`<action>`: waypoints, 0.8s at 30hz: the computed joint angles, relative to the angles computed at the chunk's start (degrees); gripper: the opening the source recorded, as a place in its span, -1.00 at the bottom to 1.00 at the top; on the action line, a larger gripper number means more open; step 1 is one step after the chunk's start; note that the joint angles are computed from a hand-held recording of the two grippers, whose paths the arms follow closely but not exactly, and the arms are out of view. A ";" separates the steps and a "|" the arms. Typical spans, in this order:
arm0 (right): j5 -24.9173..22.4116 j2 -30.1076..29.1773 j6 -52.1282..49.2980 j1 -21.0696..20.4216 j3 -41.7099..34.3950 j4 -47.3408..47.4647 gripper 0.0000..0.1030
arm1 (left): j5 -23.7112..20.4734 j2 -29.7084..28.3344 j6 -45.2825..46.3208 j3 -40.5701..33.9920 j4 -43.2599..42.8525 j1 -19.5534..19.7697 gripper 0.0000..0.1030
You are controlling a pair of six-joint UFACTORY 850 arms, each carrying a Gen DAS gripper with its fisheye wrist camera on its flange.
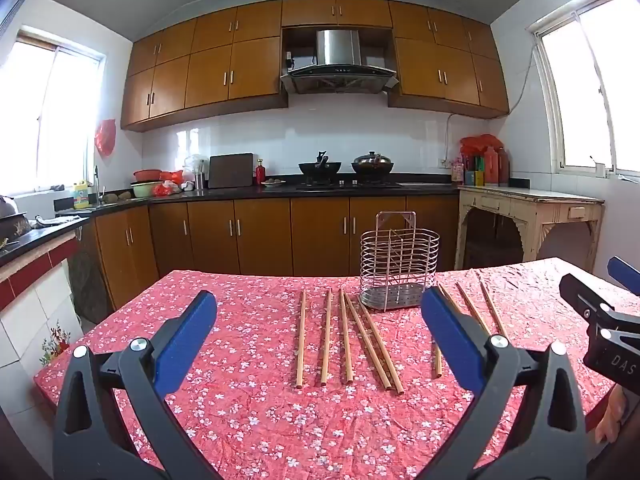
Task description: Organize utensils
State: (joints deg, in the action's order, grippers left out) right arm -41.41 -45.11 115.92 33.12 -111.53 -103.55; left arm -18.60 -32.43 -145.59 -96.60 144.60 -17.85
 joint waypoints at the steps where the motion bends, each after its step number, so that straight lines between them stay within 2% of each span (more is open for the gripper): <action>1: 0.04 -0.01 0.56 -0.01 0.02 -0.19 0.92 | -0.11 0.00 -0.22 0.02 0.13 -0.01 0.96; 24: -0.26 -0.87 0.15 0.20 -0.64 0.22 0.92 | -0.25 0.32 0.08 0.41 -0.55 -0.13 0.96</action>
State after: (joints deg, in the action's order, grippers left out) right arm -41.67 -45.98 116.08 33.32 -112.17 -103.33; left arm -18.84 -32.10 -145.51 -96.19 144.05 -17.98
